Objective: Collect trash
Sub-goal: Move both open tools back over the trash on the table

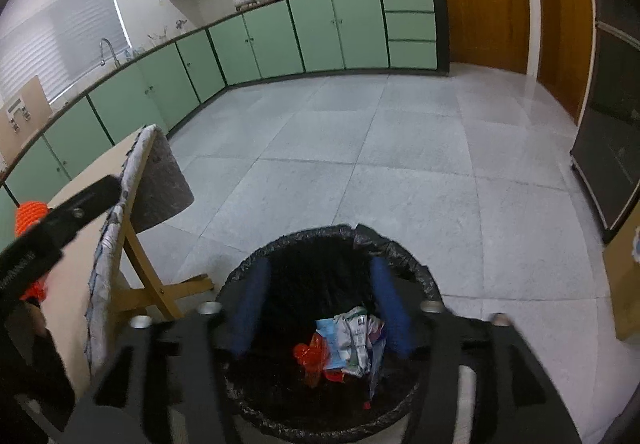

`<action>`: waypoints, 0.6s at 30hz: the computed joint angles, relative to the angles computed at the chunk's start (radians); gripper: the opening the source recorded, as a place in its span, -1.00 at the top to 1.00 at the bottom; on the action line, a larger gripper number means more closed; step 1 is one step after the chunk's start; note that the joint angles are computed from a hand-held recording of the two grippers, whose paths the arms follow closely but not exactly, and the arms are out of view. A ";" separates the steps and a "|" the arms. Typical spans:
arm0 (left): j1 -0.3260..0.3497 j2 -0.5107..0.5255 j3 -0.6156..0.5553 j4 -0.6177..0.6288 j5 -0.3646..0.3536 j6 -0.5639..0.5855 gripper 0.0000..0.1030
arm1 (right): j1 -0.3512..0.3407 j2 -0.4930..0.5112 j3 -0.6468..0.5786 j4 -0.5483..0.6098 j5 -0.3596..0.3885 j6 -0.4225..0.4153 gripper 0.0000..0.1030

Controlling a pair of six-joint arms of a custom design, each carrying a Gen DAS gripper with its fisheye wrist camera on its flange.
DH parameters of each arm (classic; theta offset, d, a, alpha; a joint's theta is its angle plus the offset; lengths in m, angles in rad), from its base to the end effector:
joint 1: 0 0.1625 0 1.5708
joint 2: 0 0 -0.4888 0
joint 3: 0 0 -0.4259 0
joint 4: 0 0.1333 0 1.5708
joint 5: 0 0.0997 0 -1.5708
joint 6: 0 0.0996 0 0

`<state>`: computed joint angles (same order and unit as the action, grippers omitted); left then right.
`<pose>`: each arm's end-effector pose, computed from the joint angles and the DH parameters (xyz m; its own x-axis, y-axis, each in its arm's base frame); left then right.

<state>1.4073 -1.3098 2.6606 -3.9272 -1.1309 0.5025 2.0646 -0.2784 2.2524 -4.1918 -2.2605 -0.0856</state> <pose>0.1166 -0.3725 0.2550 -0.7917 0.0726 -0.6066 0.5345 0.5631 -0.6302 0.2648 -0.3444 -0.0961 -0.8256 -0.0879 0.5574 -0.4504 0.6976 -0.5572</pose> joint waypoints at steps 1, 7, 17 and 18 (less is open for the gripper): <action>-0.001 -0.025 0.010 -0.010 0.012 0.005 -0.28 | 0.017 0.000 -0.006 -0.008 -0.007 0.000 -0.50; 0.002 -0.156 0.081 -0.142 0.083 0.095 -0.41 | 0.140 0.023 -0.074 -0.019 0.003 -0.059 -0.73; 0.129 -0.389 0.083 -0.173 0.158 0.171 -0.49 | 0.276 0.120 -0.244 0.065 0.106 -0.111 -0.78; 0.158 -0.399 0.077 -0.174 0.152 0.172 -0.51 | 0.284 0.132 -0.262 0.078 0.117 -0.110 -0.78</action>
<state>1.5651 -1.7089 2.7381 -4.1015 -0.9787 0.6746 2.3486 -0.1468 1.9908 -4.1134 -2.1439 -0.1955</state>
